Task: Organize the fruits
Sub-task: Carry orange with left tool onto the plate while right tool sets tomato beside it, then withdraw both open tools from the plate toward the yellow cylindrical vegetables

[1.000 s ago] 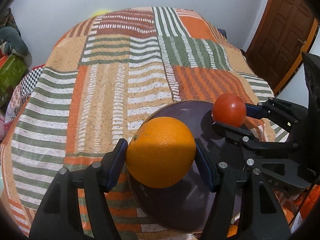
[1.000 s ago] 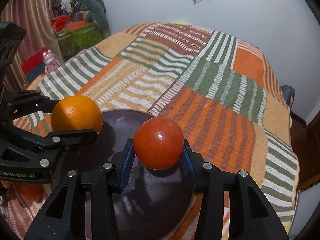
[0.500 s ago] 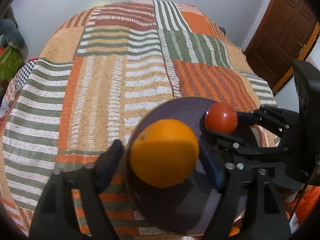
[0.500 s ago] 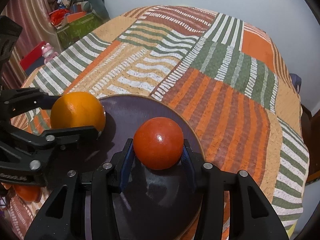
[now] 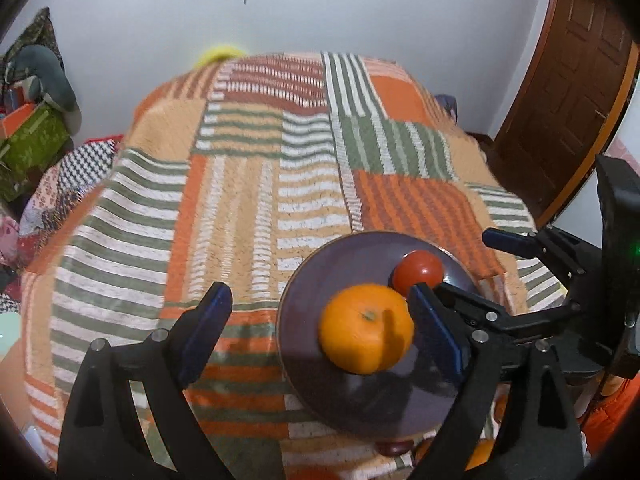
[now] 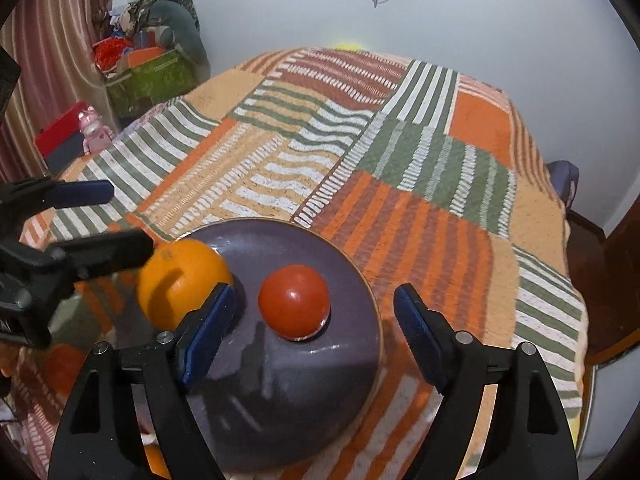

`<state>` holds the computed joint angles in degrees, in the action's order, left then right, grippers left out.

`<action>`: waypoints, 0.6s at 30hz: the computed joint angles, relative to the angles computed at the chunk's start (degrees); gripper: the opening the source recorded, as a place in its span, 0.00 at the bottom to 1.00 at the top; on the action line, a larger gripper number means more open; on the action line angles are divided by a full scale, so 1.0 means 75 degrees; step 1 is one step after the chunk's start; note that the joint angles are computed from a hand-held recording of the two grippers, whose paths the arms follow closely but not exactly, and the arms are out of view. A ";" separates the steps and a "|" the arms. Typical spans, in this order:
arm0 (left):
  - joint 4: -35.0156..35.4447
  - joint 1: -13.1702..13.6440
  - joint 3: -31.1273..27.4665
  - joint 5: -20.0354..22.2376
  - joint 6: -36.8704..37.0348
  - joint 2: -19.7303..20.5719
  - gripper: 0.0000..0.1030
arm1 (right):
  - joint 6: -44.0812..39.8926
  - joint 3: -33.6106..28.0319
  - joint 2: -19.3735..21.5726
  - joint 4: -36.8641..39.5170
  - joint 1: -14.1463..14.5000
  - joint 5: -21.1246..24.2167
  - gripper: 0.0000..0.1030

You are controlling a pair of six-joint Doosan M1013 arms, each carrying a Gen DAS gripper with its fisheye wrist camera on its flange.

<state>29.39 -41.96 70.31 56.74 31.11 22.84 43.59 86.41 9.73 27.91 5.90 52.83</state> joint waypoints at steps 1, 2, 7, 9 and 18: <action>0.0129 -0.0065 0.0034 0.0032 -0.0076 -0.0071 0.88 | -0.0062 0.0057 -0.0091 0.0060 -0.0027 -0.0042 0.77; 0.0184 -0.0099 0.0051 0.0041 -0.0112 -0.0106 0.88 | -0.0097 0.0089 -0.0147 0.0104 -0.0046 -0.0063 0.77; 0.0514 -0.0385 0.0319 0.0049 -0.0545 -0.0427 0.89 | -0.0192 0.0473 -0.0631 0.0468 -0.0215 -0.0153 0.82; 0.0648 -0.0529 0.0465 0.0089 -0.0739 -0.0558 0.90 | -0.0235 0.0634 -0.0809 0.0621 -0.0292 -0.0096 0.82; 0.0789 -0.1144 0.0987 0.0336 -0.1143 -0.0934 0.93 | -0.0439 0.1491 -0.1577 0.0698 -0.0667 0.0089 0.88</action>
